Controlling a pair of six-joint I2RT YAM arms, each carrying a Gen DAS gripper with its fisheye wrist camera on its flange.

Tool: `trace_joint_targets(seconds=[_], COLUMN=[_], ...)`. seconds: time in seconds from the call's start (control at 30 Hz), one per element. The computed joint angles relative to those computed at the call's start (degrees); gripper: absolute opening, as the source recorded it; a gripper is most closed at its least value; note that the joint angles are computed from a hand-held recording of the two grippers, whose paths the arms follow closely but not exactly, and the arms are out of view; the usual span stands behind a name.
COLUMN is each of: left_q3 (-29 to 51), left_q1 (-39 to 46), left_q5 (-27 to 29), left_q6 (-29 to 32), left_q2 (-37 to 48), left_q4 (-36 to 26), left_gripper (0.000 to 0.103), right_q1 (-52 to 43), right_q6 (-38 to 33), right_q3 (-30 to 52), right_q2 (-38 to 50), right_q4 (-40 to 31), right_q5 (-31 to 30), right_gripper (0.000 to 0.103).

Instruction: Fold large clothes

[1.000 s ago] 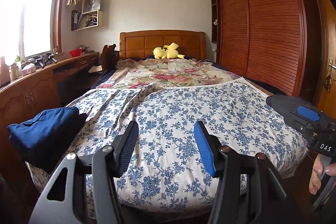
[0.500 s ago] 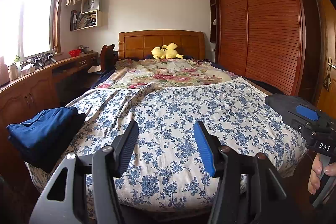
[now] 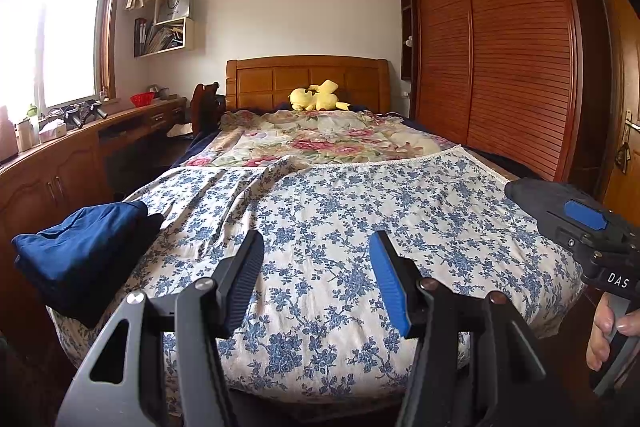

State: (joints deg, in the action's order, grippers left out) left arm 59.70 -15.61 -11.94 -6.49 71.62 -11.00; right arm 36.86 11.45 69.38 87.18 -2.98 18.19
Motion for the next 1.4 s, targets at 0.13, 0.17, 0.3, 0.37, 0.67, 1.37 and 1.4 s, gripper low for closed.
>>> trace_joint_targets(seconds=[0.13, 0.17, 0.3, 0.37, 0.67, 1.37, 1.4], left_q3=[-0.10, -0.13, 0.06, 0.01, 0.01, 0.05, 0.11], left_q1=[0.01, -0.04, 0.14, 0.10, 0.19, -0.31, -0.14], left_q5=[0.03, -0.05, 0.20, 0.20, 0.35, 0.10, 0.24], left_q6=[0.00, -0.02, 0.01, 0.00, -0.12, -0.28, -0.23], left_q2=[0.11, 0.16, 0.40, 0.47, 0.64, 1.32, 1.29], left_q4=[0.04, 0.05, -0.04, 0.04, 0.08, 0.46, 0.38], left_gripper=[0.054, 0.054, 0.054, 0.054, 0.054, 0.054, 0.054], right_q1=[-0.11, -0.11, -0.28, -0.25, -0.29, -0.28, -0.17], right_q6=[0.15, 0.22, 0.24, 0.28, 0.25, 0.36, 0.38], right_q3=[-0.03, -0.03, 0.01, -0.11, -0.17, -0.89, -0.75], right_q2=[0.03, 0.10, 0.24, 0.24, 0.17, -0.22, -0.12], right_q4=[-0.12, -0.14, -0.15, -0.06, -0.12, 0.49, 0.45], right_q5=[-0.18, -0.16, -0.32, -0.25, -0.33, -0.25, -0.07], right_gripper=[0.092, 0.092, 0.092, 0.092, 0.092, 0.092, 0.092])
